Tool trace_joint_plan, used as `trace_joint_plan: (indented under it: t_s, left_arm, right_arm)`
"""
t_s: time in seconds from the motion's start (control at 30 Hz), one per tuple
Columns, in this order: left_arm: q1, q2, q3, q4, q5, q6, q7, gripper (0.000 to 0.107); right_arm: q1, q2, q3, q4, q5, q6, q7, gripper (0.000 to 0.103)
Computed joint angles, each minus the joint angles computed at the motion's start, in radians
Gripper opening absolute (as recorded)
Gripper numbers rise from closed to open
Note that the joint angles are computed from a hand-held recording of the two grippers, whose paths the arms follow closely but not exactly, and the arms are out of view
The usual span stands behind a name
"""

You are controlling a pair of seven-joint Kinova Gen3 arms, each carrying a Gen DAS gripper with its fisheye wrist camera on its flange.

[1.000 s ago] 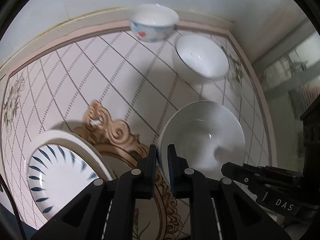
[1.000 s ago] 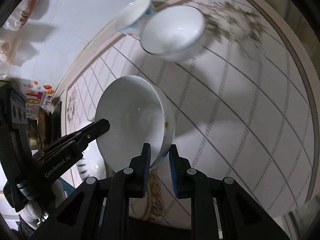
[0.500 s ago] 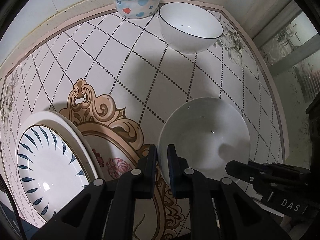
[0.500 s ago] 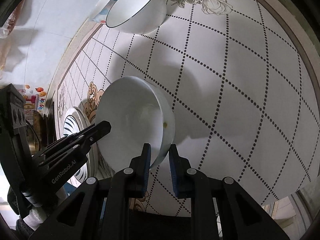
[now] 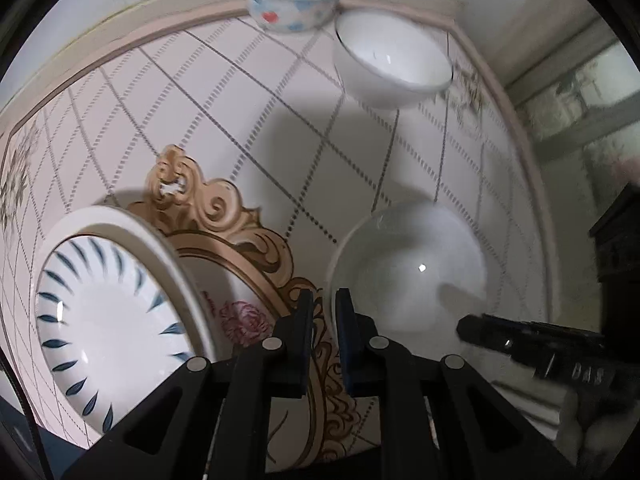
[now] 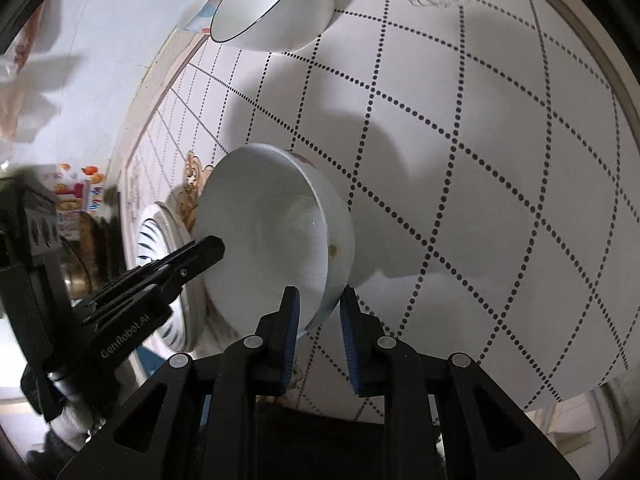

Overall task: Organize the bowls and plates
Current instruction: 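Lift the plain white bowl with both grippers and carry it toward another bowl, then lower the held bowl into the other white bowl with both grippers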

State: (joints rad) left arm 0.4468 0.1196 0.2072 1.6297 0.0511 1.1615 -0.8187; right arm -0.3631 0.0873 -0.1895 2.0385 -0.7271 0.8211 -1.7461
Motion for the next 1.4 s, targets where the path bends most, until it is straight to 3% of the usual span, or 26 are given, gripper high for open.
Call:
trace_joint_plan:
  t_s: [0.07,0.2,0.27,0.5,0.8,0.83,0.87,0.93,0.97,1.1,1.4]
  left_arm:
    - [-0.018,-0.04,-0.011,-0.001,0.013,-0.007,-0.007,0.011]
    - [-0.07,-0.041,-0.031,-0.062,0.038,-0.021,-0.029,0.033]
    - [-0.087,0.0,-0.042,-0.106,0.017,-0.036,-0.023,0.037]
    - [-0.17,0.186,-0.073,-0.247,0.101,-0.044,-0.089,0.037]
    - [-0.18,0.362,-0.073,-0.366,0.157,-0.001,-0.143,0.035]
    - [-0.169,0.368,-0.078,-0.37,0.145,-0.003,-0.138,0.03]
    - [-0.157,0.37,-0.083,-0.372,0.129,-0.007,-0.137,0.019]
    - [-0.124,0.387,-0.091,-0.409,0.078,0.017,-0.136,0.011]
    - [-0.107,0.393,-0.097,-0.424,0.052,0.031,-0.134,0.009]
    - [-0.085,0.396,-0.107,-0.443,0.012,0.045,-0.126,0.008]
    - [-0.063,0.349,-0.105,-0.423,-0.025,0.054,-0.116,0.008]
  right_arm:
    - [0.017,-0.027,0.032,0.002,-0.021,0.024,0.031,0.026]
    - [0.059,-0.058,0.054,-0.031,0.014,0.037,-0.002,0.05]
    - [0.074,-0.043,0.066,-0.063,0.014,0.023,0.01,0.053]
    - [0.092,0.084,0.061,-0.252,0.121,-0.069,-0.045,0.053]
    - [0.133,0.281,0.011,-0.449,0.163,-0.03,-0.049,0.053]
    - [0.132,0.297,0.008,-0.462,0.169,-0.025,-0.052,0.052]
    - [0.127,0.303,0.008,-0.464,0.179,-0.028,-0.061,0.049]
    - [0.108,0.314,0.01,-0.476,0.216,-0.034,-0.073,0.027]
    - [0.09,0.316,0.021,-0.486,0.245,-0.028,-0.095,0.021]
    - [0.087,0.318,0.016,-0.496,0.281,-0.023,-0.123,0.014]
    - [0.054,0.266,0.016,-0.512,0.35,0.026,-0.166,0.014]
